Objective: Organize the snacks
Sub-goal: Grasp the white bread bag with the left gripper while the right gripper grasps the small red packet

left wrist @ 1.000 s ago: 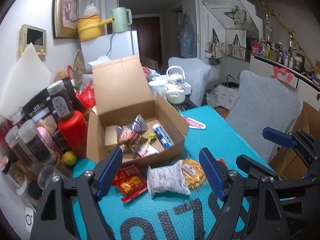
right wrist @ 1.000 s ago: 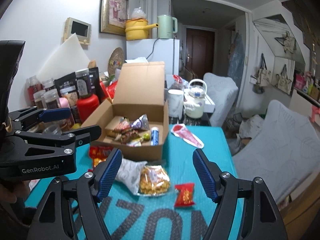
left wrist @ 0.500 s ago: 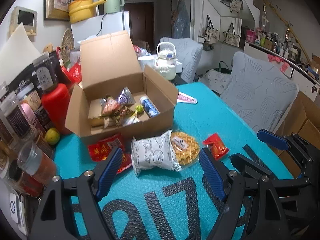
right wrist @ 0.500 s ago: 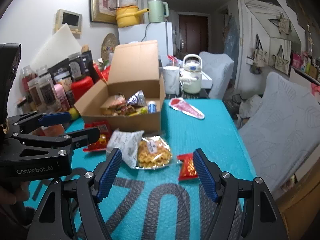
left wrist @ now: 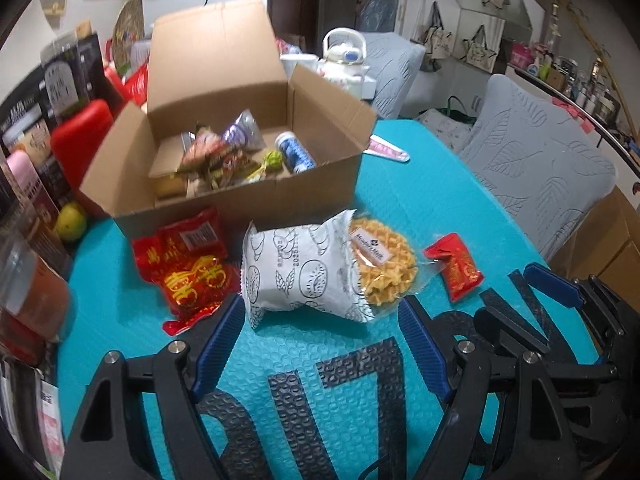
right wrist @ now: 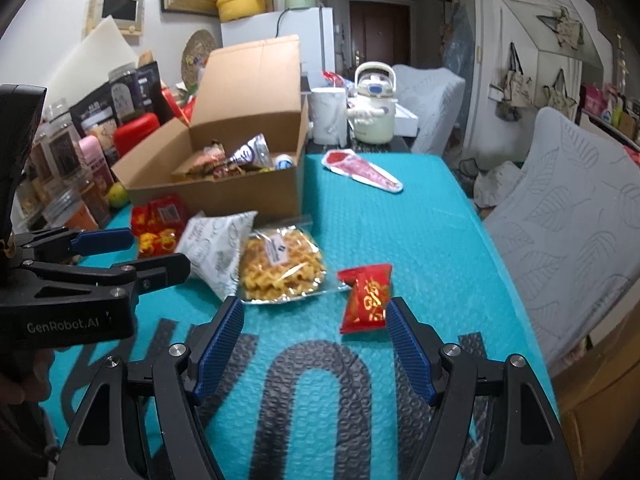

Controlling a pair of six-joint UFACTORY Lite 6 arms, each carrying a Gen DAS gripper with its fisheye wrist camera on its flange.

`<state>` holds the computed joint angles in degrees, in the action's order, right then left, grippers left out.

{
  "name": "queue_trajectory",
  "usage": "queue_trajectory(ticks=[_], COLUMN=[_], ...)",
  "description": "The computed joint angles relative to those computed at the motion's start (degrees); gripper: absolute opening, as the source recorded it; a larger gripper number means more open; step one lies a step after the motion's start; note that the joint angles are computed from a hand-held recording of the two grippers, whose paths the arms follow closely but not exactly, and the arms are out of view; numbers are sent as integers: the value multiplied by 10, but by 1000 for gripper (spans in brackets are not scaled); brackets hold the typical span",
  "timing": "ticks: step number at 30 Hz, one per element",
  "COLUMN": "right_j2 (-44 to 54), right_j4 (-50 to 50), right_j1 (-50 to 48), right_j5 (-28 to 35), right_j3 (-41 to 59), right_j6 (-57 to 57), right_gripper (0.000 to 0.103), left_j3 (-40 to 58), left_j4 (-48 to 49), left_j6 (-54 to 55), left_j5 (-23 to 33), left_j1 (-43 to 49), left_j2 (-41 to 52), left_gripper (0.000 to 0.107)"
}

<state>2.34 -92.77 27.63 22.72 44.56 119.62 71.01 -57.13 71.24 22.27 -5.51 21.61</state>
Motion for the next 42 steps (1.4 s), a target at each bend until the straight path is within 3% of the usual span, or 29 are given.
queue_trajectory(ticks=[6,15,20,25,27,30,33,34,37,42], right_j2=[50,111,143,188,199,202,199,197,183,161], right_j4=[-70,-76,-111,-126,-107,-50,-21,-7,-27,-16], right_j1=[-58,-116,-147,-175,-173,-166,-163,-161,-167,-153], right_j5=[-48,-70,-101,-140,-131,-113,-95,-89,-98,-93], right_j3=[25,66,84,114,120,124,121,119,104,84], right_j6=[52,33,62,76,58,-3,-31,-44,-18,-18], right_gripper=[74,74,74,73,72,63,46,42,39,35], left_j3=[88,226,276,333,351,329,305,298,267,211], left_j4=[84,237,229,213,254,232,189,187,196,175], left_j6=[-104,-261,-250,-229,-260,-230,-191,-189,-180,-144], left_j5=[-8,11,33,73,74,47,32,23,-5,-6], left_j1=[-16,-35,-26,-17,-26,-32,-28,-28,-32,-23], left_j2=[81,196,238,285,304,297,288,285,268,225], left_gripper=[79,79,79,93,93,93,91,84,75,71])
